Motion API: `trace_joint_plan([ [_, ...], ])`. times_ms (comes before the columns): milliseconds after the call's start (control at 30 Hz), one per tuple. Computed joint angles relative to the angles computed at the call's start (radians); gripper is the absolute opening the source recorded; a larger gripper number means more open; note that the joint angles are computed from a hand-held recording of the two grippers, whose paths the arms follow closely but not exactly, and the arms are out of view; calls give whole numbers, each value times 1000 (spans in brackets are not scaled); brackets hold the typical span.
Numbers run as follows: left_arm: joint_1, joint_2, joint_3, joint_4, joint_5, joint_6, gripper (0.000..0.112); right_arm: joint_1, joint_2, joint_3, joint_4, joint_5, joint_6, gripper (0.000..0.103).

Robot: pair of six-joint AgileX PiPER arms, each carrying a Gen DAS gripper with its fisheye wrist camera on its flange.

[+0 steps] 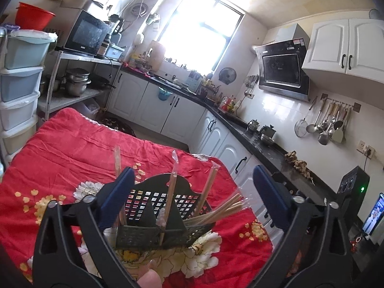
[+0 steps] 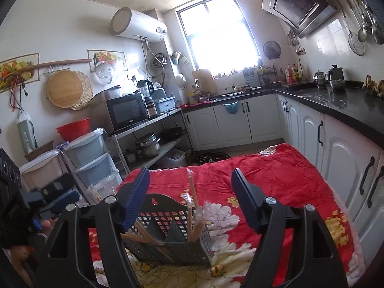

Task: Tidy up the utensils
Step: 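Open both tools and raise them away from the caddy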

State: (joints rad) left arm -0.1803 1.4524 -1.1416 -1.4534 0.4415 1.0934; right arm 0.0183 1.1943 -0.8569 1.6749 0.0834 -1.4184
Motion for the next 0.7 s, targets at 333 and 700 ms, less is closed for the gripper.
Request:
trace_joint_plan([
  [333,38,-72,79,52,33,-75,92,-6,-101,89,-268,0,230,76],
  [700,92,-138,175,59,61,-80,92,6,-155,145,-512,14,473,77],
])
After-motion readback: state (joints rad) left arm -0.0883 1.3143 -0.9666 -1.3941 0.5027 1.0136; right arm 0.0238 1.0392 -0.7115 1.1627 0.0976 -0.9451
